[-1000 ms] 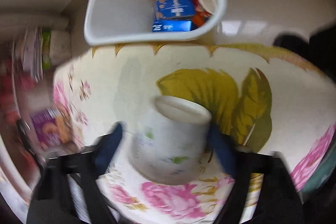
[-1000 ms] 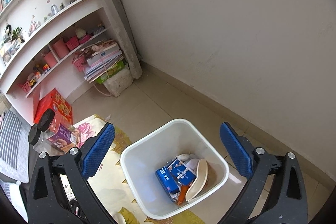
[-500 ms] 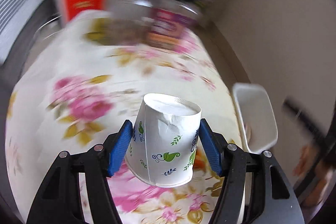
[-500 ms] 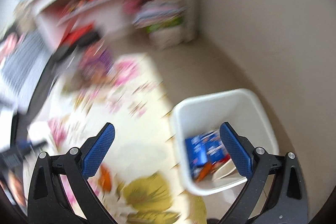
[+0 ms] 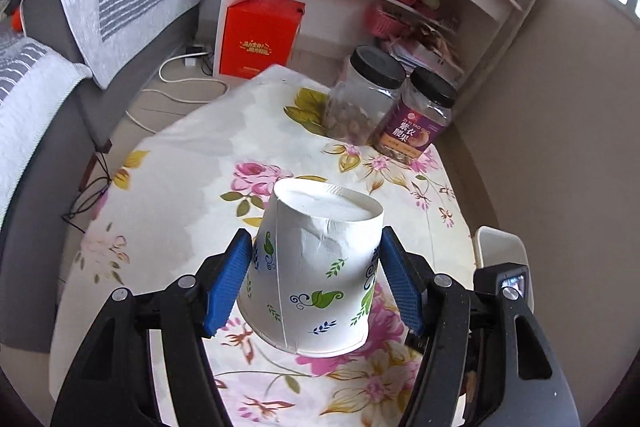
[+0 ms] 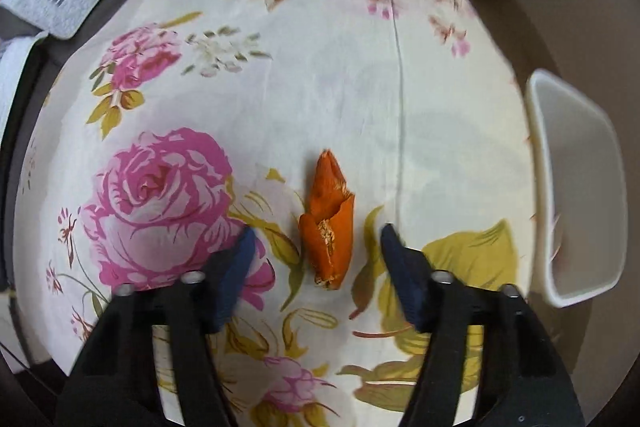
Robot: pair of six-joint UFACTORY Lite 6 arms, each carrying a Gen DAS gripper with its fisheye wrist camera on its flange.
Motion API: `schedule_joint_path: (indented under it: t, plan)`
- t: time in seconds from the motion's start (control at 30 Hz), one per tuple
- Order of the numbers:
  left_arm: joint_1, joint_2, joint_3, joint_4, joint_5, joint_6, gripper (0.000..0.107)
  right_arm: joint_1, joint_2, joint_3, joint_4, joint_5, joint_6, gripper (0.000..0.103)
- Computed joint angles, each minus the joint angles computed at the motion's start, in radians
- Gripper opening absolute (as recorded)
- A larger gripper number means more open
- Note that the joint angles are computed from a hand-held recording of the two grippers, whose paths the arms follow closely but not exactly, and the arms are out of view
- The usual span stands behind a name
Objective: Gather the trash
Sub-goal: 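Grasp the orange peel piece with the right gripper while the left gripper holds the cup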
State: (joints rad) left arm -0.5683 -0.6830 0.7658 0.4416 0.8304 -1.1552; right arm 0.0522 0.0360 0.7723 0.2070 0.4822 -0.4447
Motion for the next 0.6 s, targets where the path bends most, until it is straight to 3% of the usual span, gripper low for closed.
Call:
schedule_joint_path:
  t: [0.1, 0.33, 0.6]
  plan:
    - [0.043, -0.02, -0.025, -0.021, 0.0, 0.036, 0.064, 0.001, 0.01, -0.001, -0.001, -0.029, 0.016, 0.02]
    - [0.156, -0.091, -0.067, -0.04, -0.013, 0.053, 0.064, -0.045, -0.067, 0.081, 0.36, 0.117, -0.24, 0.019]
    - [0.085, -0.126, -0.071, 0.105, 0.028, -0.121, 0.064, 0.019, -0.245, 0.097, 0.611, 0.169, -0.383, 0.019]
